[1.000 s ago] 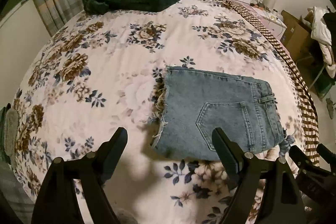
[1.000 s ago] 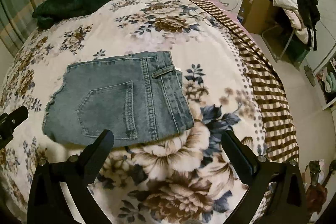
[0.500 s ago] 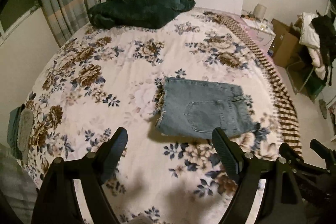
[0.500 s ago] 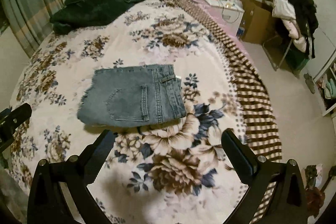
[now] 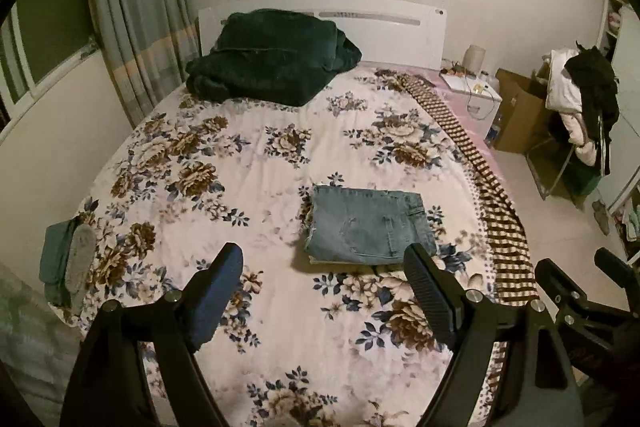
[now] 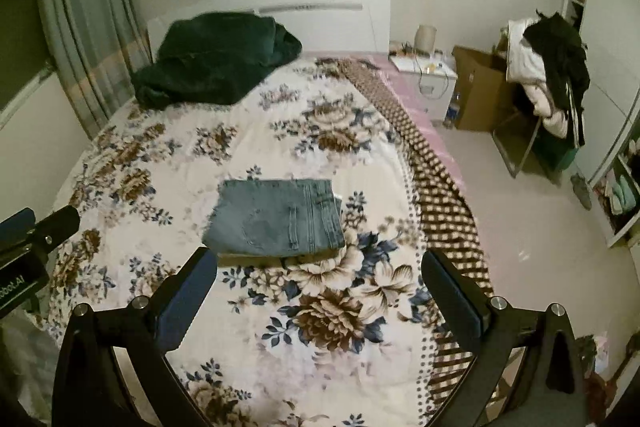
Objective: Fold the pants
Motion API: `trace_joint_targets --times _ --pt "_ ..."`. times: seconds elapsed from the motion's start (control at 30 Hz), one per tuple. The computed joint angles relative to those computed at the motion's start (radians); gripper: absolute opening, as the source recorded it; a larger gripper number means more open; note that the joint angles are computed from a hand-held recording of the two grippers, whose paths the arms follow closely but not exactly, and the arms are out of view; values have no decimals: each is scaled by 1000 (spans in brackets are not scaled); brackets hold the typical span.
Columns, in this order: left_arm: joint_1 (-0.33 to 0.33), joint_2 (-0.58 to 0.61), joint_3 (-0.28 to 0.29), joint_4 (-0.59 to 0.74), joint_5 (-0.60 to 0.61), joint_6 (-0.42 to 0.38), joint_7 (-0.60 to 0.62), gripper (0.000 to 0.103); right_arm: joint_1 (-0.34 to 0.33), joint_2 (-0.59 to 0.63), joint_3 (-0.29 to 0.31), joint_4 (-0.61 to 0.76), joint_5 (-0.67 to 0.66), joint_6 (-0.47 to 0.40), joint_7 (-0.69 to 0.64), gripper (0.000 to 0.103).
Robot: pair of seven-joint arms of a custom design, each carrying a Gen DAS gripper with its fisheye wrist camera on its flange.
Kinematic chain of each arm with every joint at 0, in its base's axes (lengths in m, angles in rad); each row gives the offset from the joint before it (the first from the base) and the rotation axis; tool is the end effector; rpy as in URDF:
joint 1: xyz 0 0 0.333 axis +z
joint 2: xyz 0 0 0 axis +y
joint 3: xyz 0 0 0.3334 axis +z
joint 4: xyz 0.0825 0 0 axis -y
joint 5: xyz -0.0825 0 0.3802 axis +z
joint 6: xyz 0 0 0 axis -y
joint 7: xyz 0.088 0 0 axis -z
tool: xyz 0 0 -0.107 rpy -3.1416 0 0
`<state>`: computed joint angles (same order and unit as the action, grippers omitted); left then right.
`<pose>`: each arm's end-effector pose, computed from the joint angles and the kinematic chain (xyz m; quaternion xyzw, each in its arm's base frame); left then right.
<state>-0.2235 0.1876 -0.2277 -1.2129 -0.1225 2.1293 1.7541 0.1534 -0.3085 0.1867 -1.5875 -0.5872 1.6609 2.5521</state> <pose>0.5816 -0.2644 0.7729 -0.4385 0.8207 -0.3324 0.1541 0.4222 0.1161 0.8136 -0.3932 0.8451 -0.3349 0.1381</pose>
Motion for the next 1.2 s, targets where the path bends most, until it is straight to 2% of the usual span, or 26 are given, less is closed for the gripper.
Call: trace_joint_targets --times 0.37,0.6,0.7,0.8,0.83,0.93,1.2 --pt "23 -190 17 -108 -54 -26 -11 82 37 -4 123 246 -61 -209 -48 103" --pt "26 -217 25 -66 -73 -79 -22 82 65 79 222 478 -179 -388 -78 103" --pt "26 -209 26 -41 -75 -94 -5 87 98 149 273 606 -278 -477 -100 103" --pt "28 -221 28 -47 -80 -92 14 87 141 214 299 705 -364 -539 -115 103" --pt "29 -215 29 -37 -85 -99 21 88 156 229 299 728 -381 -552 -116 103" --pt "32 -211 31 -31 -88 -100 29 98 200 270 286 791 -412 -584 -118 103" --pt "33 -192 28 -4 -77 -133 12 98 294 314 193 844 -427 -602 -137 103"
